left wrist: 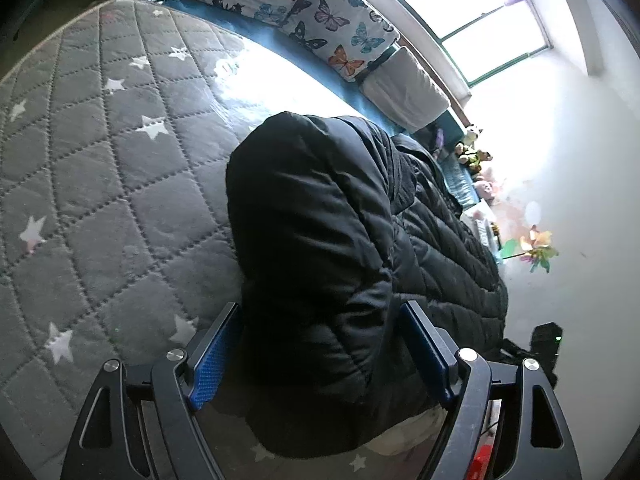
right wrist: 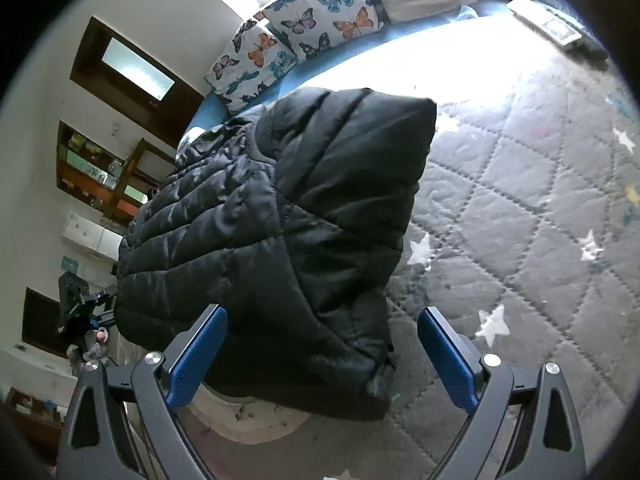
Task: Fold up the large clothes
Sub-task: 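Grasp the jacket edge with both tools, then lift the jacket with both tools and carry it across the mattress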
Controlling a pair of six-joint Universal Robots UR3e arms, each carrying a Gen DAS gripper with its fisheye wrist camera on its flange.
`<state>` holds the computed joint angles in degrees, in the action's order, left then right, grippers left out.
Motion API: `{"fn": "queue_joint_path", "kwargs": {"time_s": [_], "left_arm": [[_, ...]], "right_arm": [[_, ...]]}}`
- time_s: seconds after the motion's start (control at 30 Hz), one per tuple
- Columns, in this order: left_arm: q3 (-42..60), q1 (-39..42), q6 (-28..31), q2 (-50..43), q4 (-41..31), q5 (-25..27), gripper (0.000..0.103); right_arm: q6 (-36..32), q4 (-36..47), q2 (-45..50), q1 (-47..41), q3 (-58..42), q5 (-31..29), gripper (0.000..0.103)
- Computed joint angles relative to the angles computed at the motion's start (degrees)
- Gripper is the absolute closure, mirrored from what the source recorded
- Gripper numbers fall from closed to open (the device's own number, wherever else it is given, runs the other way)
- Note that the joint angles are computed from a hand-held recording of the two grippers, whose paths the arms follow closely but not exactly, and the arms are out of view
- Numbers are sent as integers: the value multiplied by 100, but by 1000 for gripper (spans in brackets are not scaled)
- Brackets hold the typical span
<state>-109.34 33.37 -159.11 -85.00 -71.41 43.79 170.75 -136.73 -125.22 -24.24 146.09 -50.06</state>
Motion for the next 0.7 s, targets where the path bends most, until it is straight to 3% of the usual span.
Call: {"fn": "queue_joint_path", "kwargs": {"time_s": [0.37,0.7], "left_arm": [[331,-383,-599,-876,729,-53,7],[944,-812,-1192,-1840,1139,-250,5]], "right_arm": [[-154,-144,645,-168,-81,357,0],[-583,563,641,-396,-237,583,0]]}}
